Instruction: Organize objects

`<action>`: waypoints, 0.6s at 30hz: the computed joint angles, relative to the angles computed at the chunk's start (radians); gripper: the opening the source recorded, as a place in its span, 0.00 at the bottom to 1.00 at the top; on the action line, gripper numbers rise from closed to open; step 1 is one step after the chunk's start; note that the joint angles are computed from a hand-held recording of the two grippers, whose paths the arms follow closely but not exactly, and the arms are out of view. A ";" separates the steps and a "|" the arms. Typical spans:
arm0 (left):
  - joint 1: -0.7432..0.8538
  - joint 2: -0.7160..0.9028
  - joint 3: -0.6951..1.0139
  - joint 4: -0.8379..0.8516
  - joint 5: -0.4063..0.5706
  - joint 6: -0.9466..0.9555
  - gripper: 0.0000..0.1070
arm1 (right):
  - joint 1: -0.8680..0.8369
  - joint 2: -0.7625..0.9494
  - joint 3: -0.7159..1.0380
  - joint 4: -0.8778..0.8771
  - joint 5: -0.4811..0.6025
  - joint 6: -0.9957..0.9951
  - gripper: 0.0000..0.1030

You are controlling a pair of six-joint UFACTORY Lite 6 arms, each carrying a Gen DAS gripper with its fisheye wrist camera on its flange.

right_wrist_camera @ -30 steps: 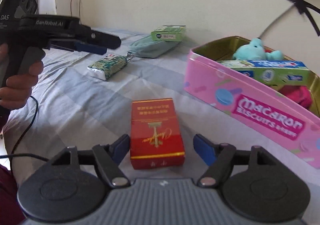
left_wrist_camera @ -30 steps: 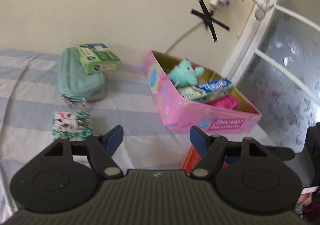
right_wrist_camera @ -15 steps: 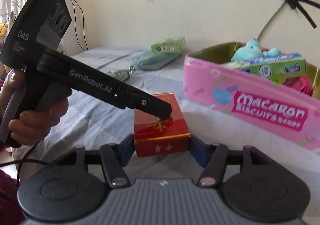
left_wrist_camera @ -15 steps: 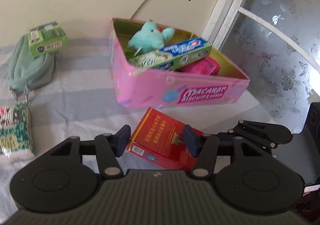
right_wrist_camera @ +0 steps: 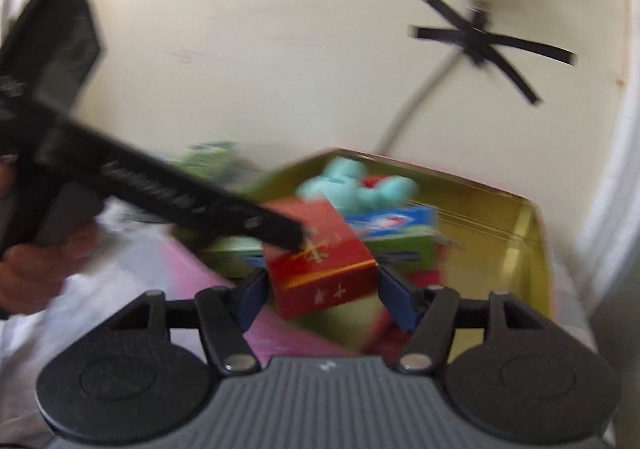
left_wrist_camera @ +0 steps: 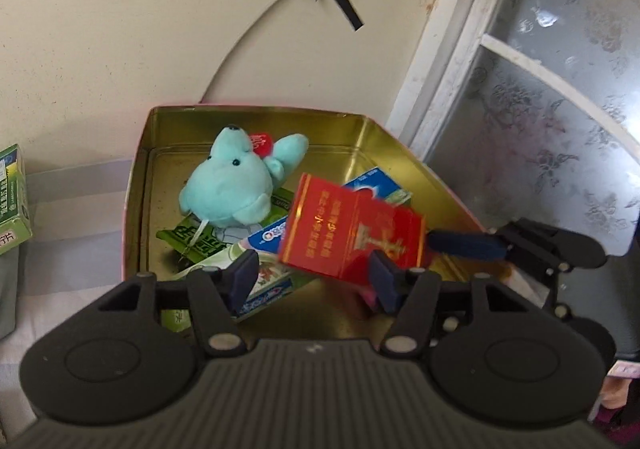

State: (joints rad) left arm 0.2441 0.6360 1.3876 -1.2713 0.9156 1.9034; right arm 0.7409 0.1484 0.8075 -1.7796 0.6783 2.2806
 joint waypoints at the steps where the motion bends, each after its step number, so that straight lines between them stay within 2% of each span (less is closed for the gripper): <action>1: -0.023 0.007 -0.003 -0.015 -0.046 0.009 0.63 | -0.020 0.038 0.011 0.028 0.047 0.005 0.64; 2: -0.038 0.012 -0.016 -0.047 -0.084 0.035 0.63 | -0.039 0.055 0.014 0.034 0.065 0.029 0.64; 4: -0.051 -0.012 -0.071 -0.142 -0.155 0.137 0.65 | -0.071 0.034 -0.037 -0.060 0.047 0.178 0.64; 6: -0.035 -0.025 -0.087 -0.130 -0.140 0.136 0.65 | -0.063 0.016 -0.085 -0.132 0.056 0.294 0.65; 8: -0.006 -0.056 -0.120 -0.116 -0.118 0.144 0.65 | -0.018 0.020 -0.102 -0.107 0.104 0.309 0.66; 11: 0.048 -0.130 -0.215 -0.168 -0.094 0.250 0.65 | 0.049 -0.001 -0.135 -0.086 0.156 0.351 0.67; 18: 0.141 -0.269 -0.397 -0.329 -0.102 0.481 0.65 | 0.152 -0.045 -0.163 -0.055 0.253 0.467 0.68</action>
State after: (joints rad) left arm 0.3856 0.3675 0.9910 -1.6003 0.8133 2.3849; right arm 0.8933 0.1038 0.6443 -1.8348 0.9317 2.7476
